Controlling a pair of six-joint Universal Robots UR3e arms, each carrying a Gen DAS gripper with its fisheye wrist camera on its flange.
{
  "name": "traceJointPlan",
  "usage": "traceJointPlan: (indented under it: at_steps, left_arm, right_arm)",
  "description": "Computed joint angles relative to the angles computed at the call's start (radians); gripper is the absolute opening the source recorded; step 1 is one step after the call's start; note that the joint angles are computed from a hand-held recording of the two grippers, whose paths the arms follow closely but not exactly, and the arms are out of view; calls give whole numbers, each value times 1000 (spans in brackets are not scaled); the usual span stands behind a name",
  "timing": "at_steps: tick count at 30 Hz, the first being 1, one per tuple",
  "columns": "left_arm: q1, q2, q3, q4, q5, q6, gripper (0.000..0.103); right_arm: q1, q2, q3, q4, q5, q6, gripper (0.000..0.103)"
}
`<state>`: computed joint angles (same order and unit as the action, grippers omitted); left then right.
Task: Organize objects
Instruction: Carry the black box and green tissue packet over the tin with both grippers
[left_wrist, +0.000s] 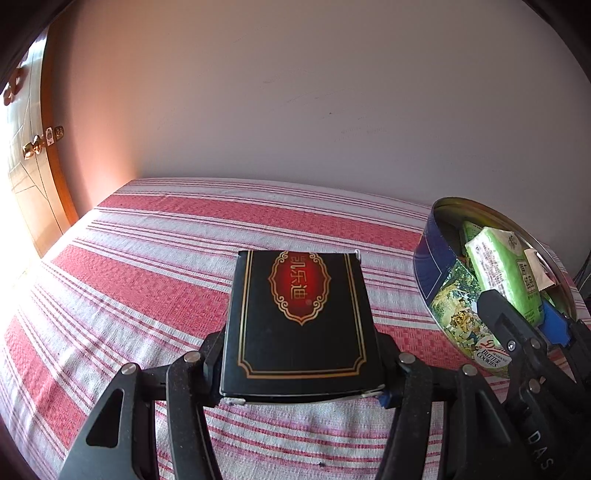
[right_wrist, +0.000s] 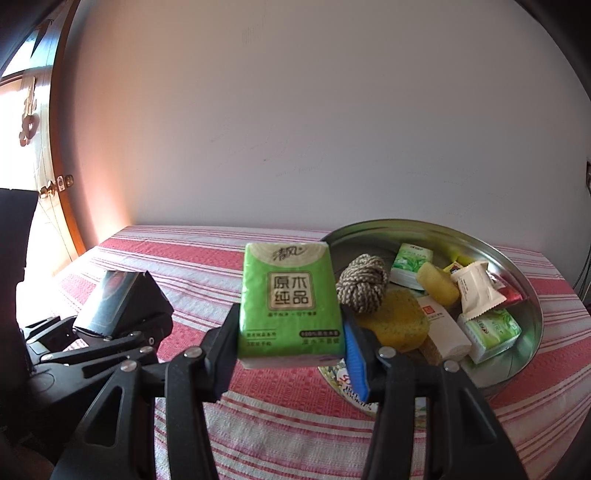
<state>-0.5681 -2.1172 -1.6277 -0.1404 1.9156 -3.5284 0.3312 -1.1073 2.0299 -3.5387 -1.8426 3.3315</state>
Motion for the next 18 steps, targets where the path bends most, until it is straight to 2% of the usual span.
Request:
traceJointPlan:
  at_steps: [8,18]
  left_arm:
    - [-63,-6,49,20,75,26,60]
    - [-140,-63,188,-54,104,24,60]
  right_arm:
    - [-79,-61,120,-114,34,5,50]
    - [-180,-116,216,-187,63,15,50]
